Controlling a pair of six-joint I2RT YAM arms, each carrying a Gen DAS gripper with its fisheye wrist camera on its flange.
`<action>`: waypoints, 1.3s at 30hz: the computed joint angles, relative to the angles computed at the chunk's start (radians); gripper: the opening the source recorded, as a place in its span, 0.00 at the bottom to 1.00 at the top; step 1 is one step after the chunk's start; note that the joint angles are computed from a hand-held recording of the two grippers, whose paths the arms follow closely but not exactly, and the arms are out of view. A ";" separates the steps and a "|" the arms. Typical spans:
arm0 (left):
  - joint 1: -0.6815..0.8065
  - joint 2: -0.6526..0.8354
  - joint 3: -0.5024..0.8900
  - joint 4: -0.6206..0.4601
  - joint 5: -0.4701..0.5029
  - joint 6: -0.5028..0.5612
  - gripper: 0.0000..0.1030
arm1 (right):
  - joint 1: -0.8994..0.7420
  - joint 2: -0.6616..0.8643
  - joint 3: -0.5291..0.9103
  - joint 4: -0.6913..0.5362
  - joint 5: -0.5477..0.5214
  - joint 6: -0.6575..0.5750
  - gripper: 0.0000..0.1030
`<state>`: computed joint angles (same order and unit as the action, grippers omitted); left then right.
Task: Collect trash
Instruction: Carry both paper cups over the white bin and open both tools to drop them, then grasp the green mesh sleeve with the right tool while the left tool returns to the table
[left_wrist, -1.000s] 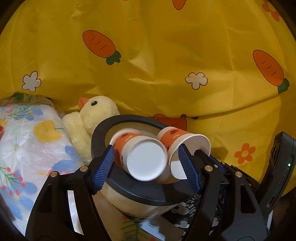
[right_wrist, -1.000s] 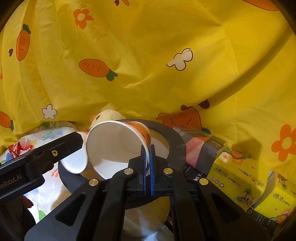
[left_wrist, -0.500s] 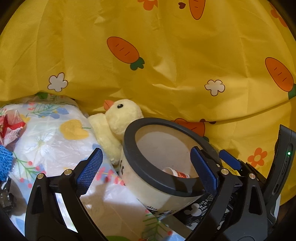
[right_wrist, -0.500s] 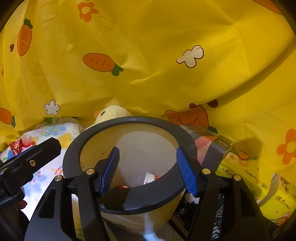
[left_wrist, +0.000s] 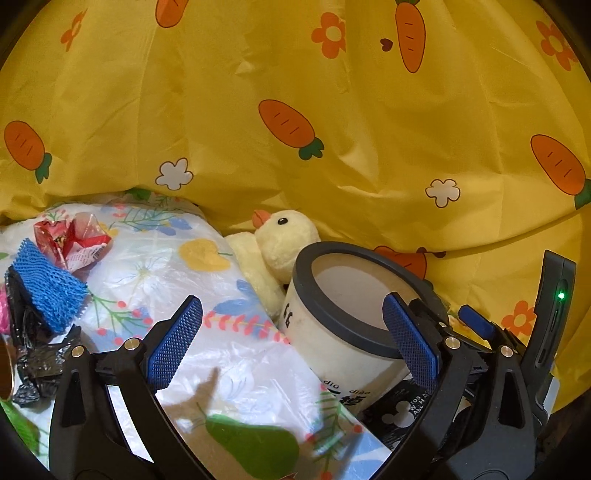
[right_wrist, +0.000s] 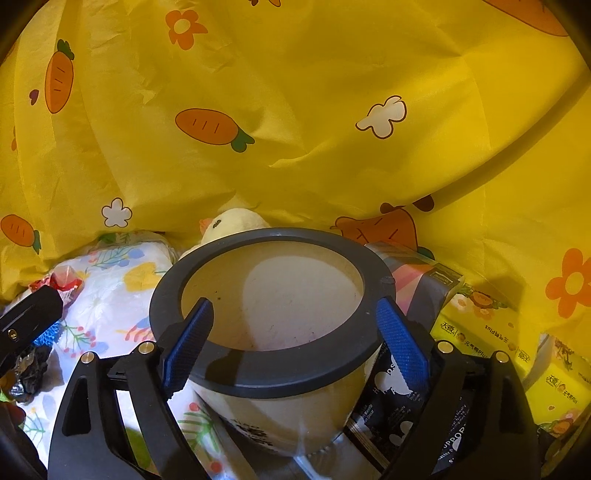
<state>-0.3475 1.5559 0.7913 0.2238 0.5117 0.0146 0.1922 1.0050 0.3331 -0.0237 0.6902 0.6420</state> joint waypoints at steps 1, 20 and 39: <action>0.014 -0.020 -0.016 0.000 0.009 0.001 0.94 | 0.025 -0.012 0.003 -0.021 0.020 0.017 0.85; 0.559 -0.184 -0.270 0.036 0.138 0.178 0.94 | 0.645 0.228 0.157 -0.151 0.294 0.365 0.89; 0.979 0.048 -0.106 0.084 0.214 0.222 0.94 | 0.707 0.800 0.581 0.109 0.001 0.109 0.88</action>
